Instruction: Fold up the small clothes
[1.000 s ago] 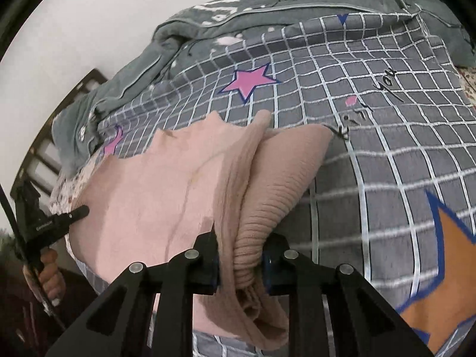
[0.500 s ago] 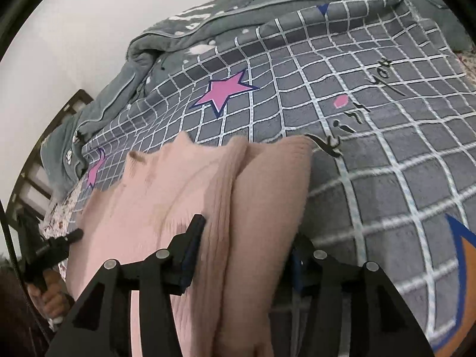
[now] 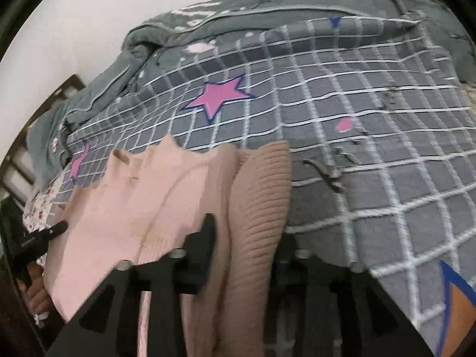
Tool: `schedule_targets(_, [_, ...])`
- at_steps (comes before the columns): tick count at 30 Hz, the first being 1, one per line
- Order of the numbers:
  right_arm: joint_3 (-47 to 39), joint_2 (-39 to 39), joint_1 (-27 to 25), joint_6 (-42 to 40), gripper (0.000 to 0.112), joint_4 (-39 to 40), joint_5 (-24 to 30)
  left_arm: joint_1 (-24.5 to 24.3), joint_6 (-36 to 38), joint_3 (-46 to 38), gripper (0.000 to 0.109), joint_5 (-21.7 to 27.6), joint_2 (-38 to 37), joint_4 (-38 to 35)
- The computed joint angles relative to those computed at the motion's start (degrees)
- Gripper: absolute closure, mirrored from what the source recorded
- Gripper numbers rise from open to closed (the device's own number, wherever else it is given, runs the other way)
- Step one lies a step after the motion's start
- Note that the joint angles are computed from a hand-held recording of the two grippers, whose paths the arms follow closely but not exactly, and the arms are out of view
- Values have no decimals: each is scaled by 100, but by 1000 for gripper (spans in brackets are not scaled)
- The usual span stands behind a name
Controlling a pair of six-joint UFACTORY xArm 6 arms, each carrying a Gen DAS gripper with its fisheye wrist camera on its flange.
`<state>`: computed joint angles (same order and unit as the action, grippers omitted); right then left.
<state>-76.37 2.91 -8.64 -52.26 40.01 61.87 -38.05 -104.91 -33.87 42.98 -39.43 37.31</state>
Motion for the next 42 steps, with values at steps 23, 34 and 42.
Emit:
schedule_targets(23, [4477,-4255,1585,-732,71,6,-2765,-900,449,-492,57,893,249,-137])
schedule_targets(34, [3793,-3096,2375,1003,70,-1013,-3477,-804,686,-231,55,451,96,-179])
schedule_targets(42, [4520,-4440,1835,327,70,-704,-2655,-1076,363,-258,52,571,119,-103])
